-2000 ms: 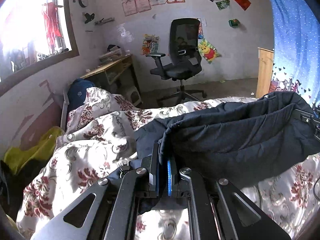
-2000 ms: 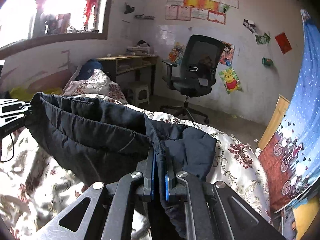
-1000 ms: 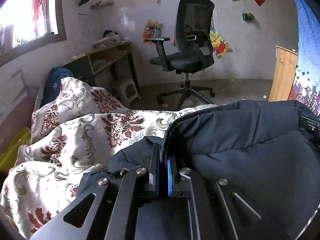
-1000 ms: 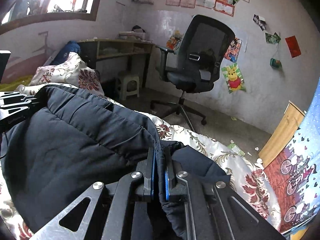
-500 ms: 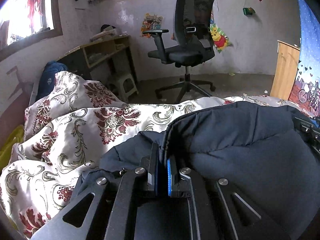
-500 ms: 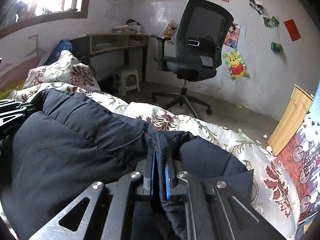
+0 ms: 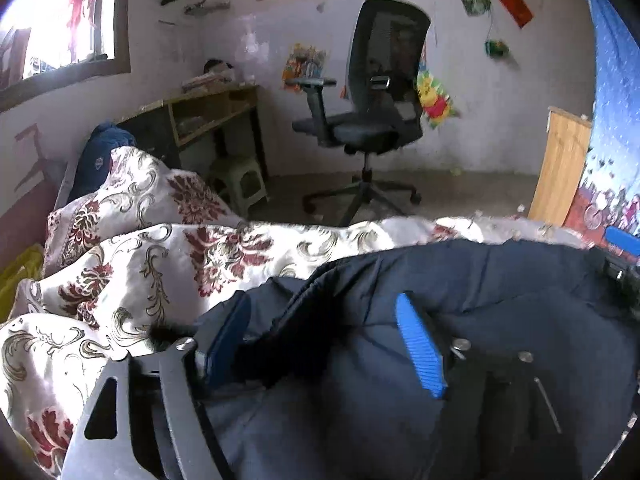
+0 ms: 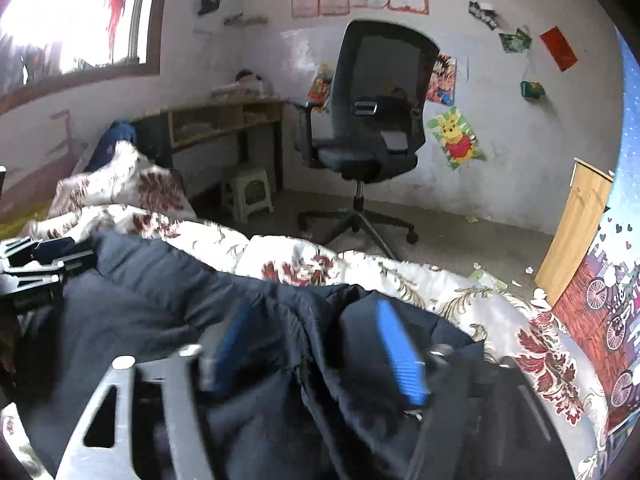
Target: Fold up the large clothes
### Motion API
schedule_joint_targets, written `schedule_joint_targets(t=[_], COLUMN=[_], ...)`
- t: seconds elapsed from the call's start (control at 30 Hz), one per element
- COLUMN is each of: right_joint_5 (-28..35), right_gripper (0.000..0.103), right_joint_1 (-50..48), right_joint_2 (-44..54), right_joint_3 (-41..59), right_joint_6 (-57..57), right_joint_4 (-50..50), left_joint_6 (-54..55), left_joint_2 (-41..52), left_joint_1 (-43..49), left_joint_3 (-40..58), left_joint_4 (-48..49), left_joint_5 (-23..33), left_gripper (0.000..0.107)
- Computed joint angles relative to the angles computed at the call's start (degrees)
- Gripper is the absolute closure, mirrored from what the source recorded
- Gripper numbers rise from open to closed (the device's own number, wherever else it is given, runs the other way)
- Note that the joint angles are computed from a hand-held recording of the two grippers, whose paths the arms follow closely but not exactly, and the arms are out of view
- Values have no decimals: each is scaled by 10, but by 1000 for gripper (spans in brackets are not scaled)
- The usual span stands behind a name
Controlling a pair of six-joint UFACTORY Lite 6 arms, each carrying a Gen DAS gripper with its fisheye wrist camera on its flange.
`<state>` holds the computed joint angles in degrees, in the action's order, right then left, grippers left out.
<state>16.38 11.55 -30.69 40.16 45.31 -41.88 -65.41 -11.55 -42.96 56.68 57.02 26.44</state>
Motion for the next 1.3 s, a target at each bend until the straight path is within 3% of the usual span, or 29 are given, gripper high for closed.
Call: schedule_joint_targets(t=[0.17,0.3,0.4,0.47,0.63,0.77,0.93,1.03,1.1,1.23,1.3], right_joint_5=[48,74,108,137,212,269,235,179,135,67,23], right_gripper=[17,4,2,1,0,0,1,0,0,0,0], right_joint_1=[19,12,12,32,101,200,171,128,121,100,64], right_joint_2=[-68,-144,-189,-209,-275,-344,-290,-270,-244,-179,-133], right_joint_3=[-22,-50,-61,-67,-106,-144,-172,-208,-221,-213,-195], right_joint_6=[-68,-176,-245,-240,-226,-104,-129,-162,-140,-117,-167], right_joint_4=[57,184,268,270,289,197,230,267,238,190,223], left_joint_6=[43,67,148,213,277,312,304,271,248,257,261], left_joint_2=[-23,-80,-155,-204,-304,-324,-268,-230,-208,-175,-164], left_joint_1=[-28,-34,-23,-17,-64,-107,-105,-92,-86,-46,-32], left_joint_3=[2,-40,-93,-128,-203,-231,-232,-217,-208,-199,-193], left_joint_4=[-24,-47,-139,-208,-261,-303,-298,-261,-241,-255,-260], left_joint_5=[38,29,4,-7,13,32,9,-2,-6,-37,-48], left_gripper=[32,20,18,18,18,18,17,10,9,7,5])
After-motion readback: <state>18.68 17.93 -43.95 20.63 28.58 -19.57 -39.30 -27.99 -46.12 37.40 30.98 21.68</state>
